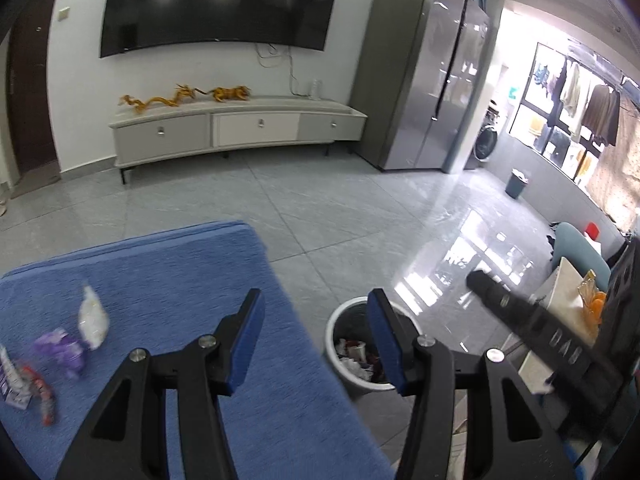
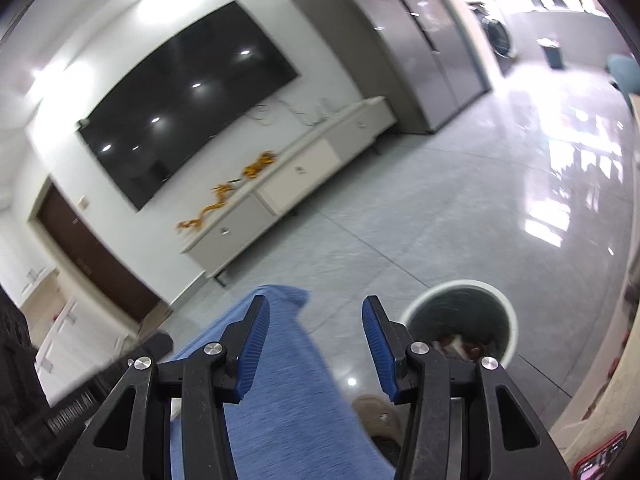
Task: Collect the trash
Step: 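Move both open tools back over the rug, then grasp the white milk carton with the left tool while the right tool grasps the red-clear wrapper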
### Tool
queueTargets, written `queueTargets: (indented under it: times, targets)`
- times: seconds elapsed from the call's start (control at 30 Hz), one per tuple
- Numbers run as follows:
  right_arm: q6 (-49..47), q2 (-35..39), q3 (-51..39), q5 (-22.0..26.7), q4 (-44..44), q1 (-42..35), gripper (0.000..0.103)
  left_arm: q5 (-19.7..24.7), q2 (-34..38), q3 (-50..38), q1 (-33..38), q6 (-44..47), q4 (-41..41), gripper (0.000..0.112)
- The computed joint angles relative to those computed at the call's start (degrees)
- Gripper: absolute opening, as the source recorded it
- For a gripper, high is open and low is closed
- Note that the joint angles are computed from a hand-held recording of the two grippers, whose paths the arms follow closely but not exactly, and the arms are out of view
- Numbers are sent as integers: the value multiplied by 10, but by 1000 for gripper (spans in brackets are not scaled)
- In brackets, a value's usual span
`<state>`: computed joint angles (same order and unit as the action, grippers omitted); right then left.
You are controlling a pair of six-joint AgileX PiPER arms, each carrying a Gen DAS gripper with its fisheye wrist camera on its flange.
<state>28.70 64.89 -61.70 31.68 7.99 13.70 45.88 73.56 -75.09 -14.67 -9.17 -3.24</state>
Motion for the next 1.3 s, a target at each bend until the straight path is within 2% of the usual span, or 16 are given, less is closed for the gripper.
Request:
queueTargets:
  times: [0.17, 0.3, 0.43, 0.57, 0.67, 0.73, 0.83, 1.03, 1.2, 1.3]
  targets:
    - [119, 12, -48, 18, -131, 113, 46, 0, -87, 104, 143, 144, -115, 51]
    - [200, 40, -84, 37, -226, 192, 46, 33, -109, 146, 299, 292, -237, 51]
    - [214, 83, -115, 41, -256, 234, 46, 73, -101, 162, 458, 431, -338, 51]
    - [201, 136, -153, 42, -256, 266, 46, 90, -77, 173, 568, 525, -391, 51]
    - [173, 180, -176, 33, -236, 282, 46, 67, -53, 172, 616, 560, -391, 51]
    - [139, 212, -196, 28, -206, 292, 46, 50, -27, 163, 652, 575, -388, 51]
    - [76, 260, -225, 17, -152, 306, 46, -12, 14, 142, 671, 533, -334, 51]
    - [-140, 382, -324, 29, 47, 328, 46, -43, 138, 59, 698, 428, -259, 51]
    - [-258, 517, -487, 110, 126, 373, 46, -43, 203, 15, 689, 371, -200, 52]
    - [-278, 591, -586, 162, 135, 397, 46, -16, 235, -17, 692, 367, -198, 52]
